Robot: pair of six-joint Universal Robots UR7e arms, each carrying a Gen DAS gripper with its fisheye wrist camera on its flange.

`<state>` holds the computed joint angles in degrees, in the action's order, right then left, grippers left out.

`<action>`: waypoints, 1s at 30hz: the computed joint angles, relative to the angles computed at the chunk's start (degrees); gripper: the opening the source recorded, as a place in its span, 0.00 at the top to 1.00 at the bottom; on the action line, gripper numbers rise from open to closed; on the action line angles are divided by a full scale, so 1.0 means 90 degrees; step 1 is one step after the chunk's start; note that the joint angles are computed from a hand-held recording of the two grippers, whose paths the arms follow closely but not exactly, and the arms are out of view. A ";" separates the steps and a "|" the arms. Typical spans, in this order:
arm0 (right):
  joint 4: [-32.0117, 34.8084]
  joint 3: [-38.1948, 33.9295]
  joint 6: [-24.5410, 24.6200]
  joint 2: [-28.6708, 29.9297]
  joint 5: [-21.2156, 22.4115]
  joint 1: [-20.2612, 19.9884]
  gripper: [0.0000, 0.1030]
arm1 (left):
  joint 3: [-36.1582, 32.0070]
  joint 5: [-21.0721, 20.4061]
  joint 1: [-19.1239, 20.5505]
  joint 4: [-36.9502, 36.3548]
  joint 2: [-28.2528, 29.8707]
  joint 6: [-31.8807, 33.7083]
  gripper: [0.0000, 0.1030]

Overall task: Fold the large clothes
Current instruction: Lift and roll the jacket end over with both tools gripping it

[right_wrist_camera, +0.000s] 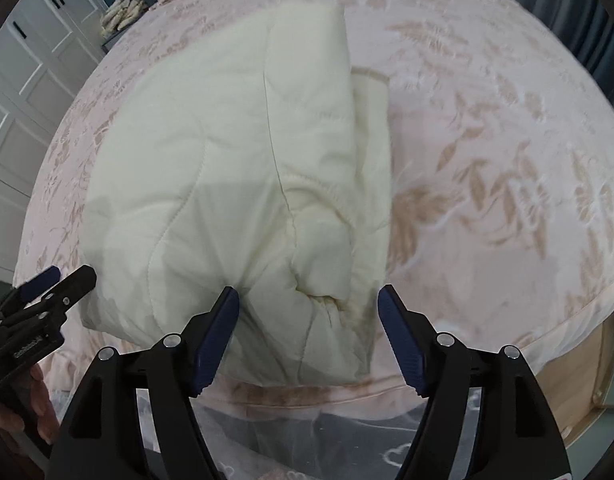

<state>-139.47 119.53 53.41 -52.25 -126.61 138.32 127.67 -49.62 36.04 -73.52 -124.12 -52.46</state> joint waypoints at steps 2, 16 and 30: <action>-0.0211 0.0107 0.0024 0.0023 0.0053 -0.0090 0.28 | 0.0095 -0.0144 0.0179 -0.0472 0.0059 0.0415 0.09; -0.2314 0.0721 -0.0698 0.0129 0.0656 -0.0600 0.56 | 0.0260 -0.0583 0.0640 -0.2029 0.0383 0.2001 0.38; -0.1347 -0.2171 -0.2053 0.2093 -0.0364 0.0526 0.74 | -0.0805 0.1420 0.0386 -0.0782 -0.0217 0.2718 0.54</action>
<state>-151.59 100.00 34.93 -33.42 -129.89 143.05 120.42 -36.85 39.51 -80.56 -126.07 -28.00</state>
